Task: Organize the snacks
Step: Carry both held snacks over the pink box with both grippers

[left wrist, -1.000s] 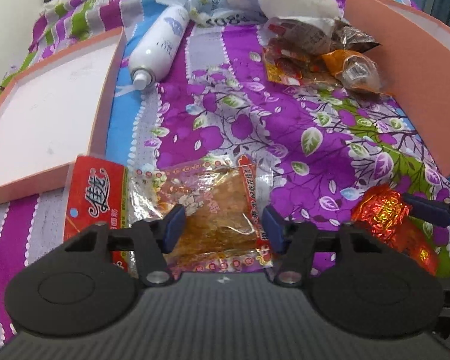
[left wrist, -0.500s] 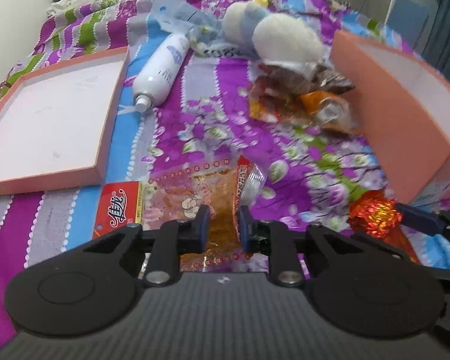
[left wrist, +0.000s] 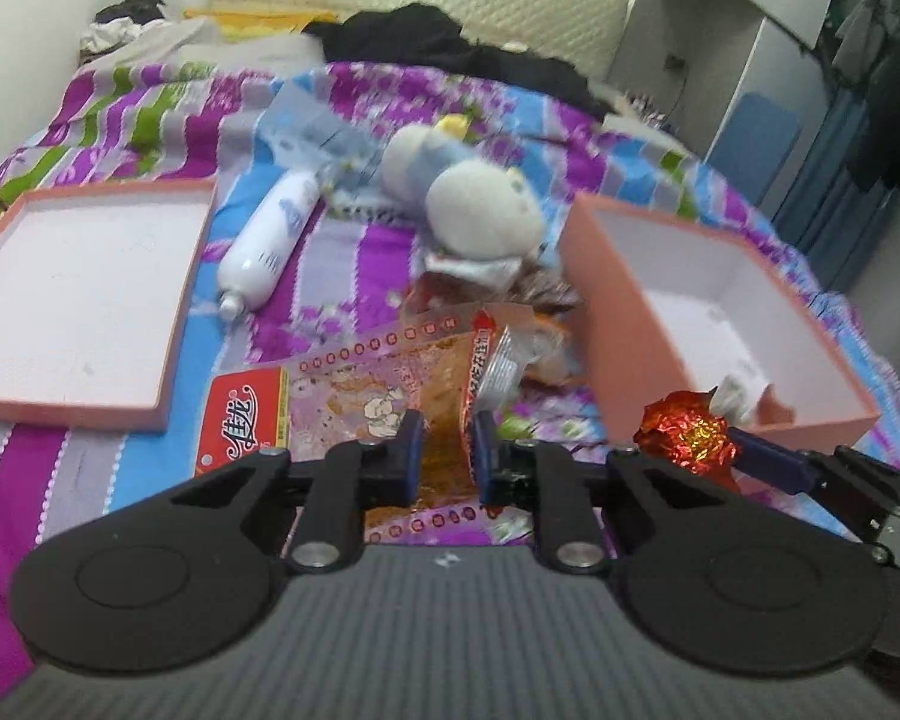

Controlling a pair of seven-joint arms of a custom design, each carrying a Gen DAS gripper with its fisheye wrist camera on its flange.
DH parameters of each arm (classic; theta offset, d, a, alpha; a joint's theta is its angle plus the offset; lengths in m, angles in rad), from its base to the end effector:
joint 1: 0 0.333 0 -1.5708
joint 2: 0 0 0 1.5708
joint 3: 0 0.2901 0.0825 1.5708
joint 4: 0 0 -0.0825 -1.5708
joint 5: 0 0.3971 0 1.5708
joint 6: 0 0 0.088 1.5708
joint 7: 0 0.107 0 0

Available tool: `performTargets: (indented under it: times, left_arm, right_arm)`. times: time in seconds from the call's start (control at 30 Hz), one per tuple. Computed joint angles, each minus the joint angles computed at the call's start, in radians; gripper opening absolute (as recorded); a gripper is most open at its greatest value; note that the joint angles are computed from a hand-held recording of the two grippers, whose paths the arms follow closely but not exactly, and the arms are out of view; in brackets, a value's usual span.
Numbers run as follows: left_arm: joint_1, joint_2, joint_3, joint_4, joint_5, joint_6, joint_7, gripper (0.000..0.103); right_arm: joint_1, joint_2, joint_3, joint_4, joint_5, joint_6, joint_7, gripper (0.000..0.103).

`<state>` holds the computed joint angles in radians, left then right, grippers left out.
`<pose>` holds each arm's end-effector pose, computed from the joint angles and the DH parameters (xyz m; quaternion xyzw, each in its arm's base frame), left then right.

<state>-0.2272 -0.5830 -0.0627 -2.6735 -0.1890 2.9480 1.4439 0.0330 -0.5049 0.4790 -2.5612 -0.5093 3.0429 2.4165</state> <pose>0.4180 -0.1128 0.4905 -0.6430 0.6427 -0.3680 0.1952 0.3828 0.2713 0.4852 -0.6863 0.5539 -0.2837 0.3765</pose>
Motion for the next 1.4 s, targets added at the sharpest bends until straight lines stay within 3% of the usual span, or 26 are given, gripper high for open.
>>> performTargets:
  times: [0.2, 0.47, 0.67, 0.9, 1.07, 1.13, 1.3, 1.4]
  left_arm:
    - [-0.039, -0.014, 0.020, 0.054, -0.023, -0.011, 0.018, 0.020]
    - [-0.140, 0.052, 0.066, 0.195, -0.104, 0.004, 0.108, 0.020]
    - [-0.223, 0.163, 0.107, 0.363, -0.208, 0.018, 0.228, 0.020]
    - [-0.229, 0.362, 0.073, 0.640, -0.324, -0.055, 0.357, 0.020]
    - [-0.172, 0.557, -0.005, 0.883, -0.276, -0.169, 0.331, 0.020]
    - [-0.154, 0.654, -0.034, 0.998, -0.205, -0.233, 0.290, 0.020]
    - [-0.140, 0.876, -0.087, 1.256, -0.060, -0.390, 0.176, 0.020]
    - [-0.128, 1.018, -0.124, 1.434, -0.025, -0.514, 0.133, 0.020]
  right_arm:
    - [-0.049, -0.081, 0.019, 0.007, -0.017, 0.000, 0.017, 0.055]
    - [-0.154, -0.142, 0.052, 0.050, -0.019, 0.011, 0.017, 0.055]
    - [-0.252, -0.154, 0.066, 0.098, -0.032, 0.016, 0.009, 0.055]
    - [-0.396, -0.114, 0.088, 0.160, -0.042, 0.023, 0.018, 0.055]
    - [-0.360, -0.001, -0.011, 0.216, -0.044, -0.043, -0.016, 0.055]
    - [-0.335, 0.031, -0.053, 0.230, -0.054, -0.070, -0.024, 0.055]
    - [-0.237, 0.129, -0.183, 0.272, -0.059, -0.154, -0.094, 0.055]
    - [-0.144, 0.184, -0.291, 0.281, 0.016, -0.203, -0.162, 0.055]
